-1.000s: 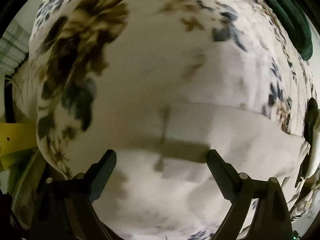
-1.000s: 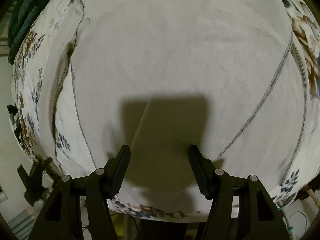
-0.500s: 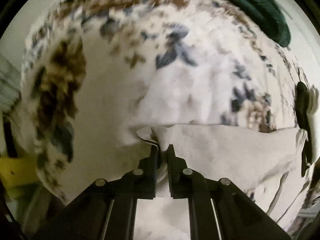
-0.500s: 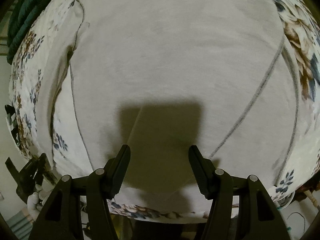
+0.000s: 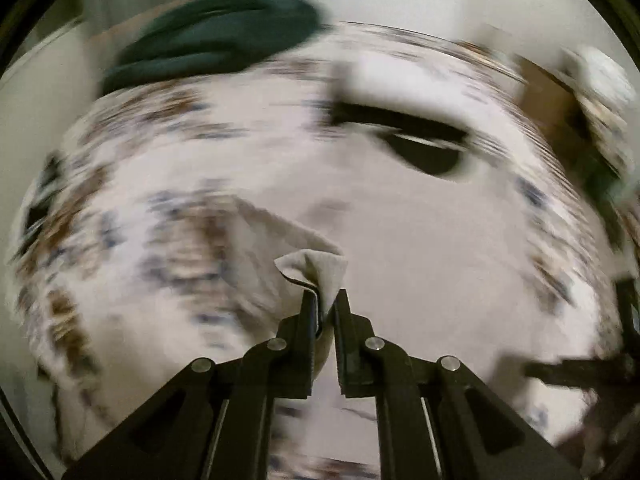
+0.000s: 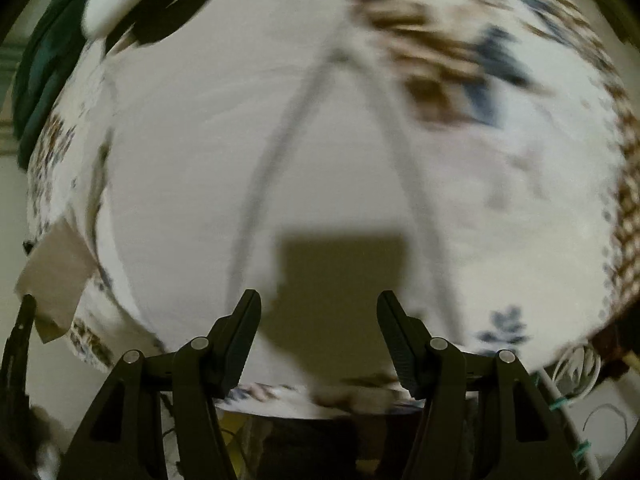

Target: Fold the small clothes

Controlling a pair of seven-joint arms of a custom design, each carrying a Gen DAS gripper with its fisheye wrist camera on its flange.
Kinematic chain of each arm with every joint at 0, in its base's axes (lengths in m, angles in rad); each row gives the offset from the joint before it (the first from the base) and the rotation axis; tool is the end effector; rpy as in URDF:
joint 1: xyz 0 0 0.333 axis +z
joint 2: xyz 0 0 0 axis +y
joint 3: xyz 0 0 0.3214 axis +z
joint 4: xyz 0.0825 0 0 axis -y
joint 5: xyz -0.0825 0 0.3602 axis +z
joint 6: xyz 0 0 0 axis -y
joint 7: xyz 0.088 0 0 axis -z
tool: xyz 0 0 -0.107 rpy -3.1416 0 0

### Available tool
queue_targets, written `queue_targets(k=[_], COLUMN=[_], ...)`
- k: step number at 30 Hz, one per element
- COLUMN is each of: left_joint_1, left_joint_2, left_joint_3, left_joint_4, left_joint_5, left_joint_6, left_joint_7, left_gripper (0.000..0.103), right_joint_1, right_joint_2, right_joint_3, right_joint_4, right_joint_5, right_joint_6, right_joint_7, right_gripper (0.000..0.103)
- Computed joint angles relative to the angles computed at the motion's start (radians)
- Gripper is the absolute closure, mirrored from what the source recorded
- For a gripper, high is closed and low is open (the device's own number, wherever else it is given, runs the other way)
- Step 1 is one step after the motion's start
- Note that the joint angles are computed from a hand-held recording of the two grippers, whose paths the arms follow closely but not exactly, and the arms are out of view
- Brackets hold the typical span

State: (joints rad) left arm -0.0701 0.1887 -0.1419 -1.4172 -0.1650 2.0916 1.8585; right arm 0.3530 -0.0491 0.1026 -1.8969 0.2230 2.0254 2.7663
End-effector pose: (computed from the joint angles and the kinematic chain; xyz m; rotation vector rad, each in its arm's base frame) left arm 0.6177 -0.1309 0.6514 -1.5134 2.3958 -0.6765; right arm 0.4803 0.2507 0.5503 -1.0842 2.7510 0.3129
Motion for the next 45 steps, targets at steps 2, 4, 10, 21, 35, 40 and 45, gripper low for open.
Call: queue_targets(k=[2, 4, 10, 21, 35, 40, 45], left_joint_1=[-0.021, -0.055, -0.149, -0.153, 0.05, 0.09, 0.099], left_joint_2=[-0.047, -0.097, -0.216, -0.192, -0.068, -0.022, -0.053], left_joint_3=[-0.034, -0.063, -0.104, -0.067, 0.057, 0.063, 0.046], left_joint_4=[-0.07, -0.146, -0.345, -0.37, -0.225, -0.226, -0.308], left_joint_5=[-0.044, -0.076, -0.121, -0.014, 0.095, 0.1, 0.049], left_joint_6=[0.006, 0.01, 0.012, -0.046, -0.215, -0.263, -0.233], left_joint_7=[0.064, 0.129, 0.27, 0.186, -0.085, -0.058, 0.049], left_gripper=[0.097, 0.097, 0.097, 0.06, 0.029, 0.029, 0.078], right_joint_1=[-0.006, -0.014, -0.029, 0.013, 0.094, 0.142, 0.168], right_joint_2=[-0.088, -0.19, -0.393, -0.477, -0.329, -0.299, -0.265], right_joint_3=[-0.004, -0.012, -0.027, -0.043, -0.087, -0.093, -0.065], right_joint_4=[-0.093, -0.194, -0.394, -0.513, -0.526, -0.605, -0.616], right_joint_5=[-0.011, -0.022, -0.017, 0.05, 0.237, 0.413, 0.494], right_joint_6=[-0.003, -0.021, -0.048, 0.098, 0.356, 0.493, 0.576], right_joint_7=[0.027, 0.052, 0.14, 0.114, -0.109, -0.26, -0.306], right_gripper=[0.04, 0.04, 0.04, 0.04, 0.038, 0.038, 0.048])
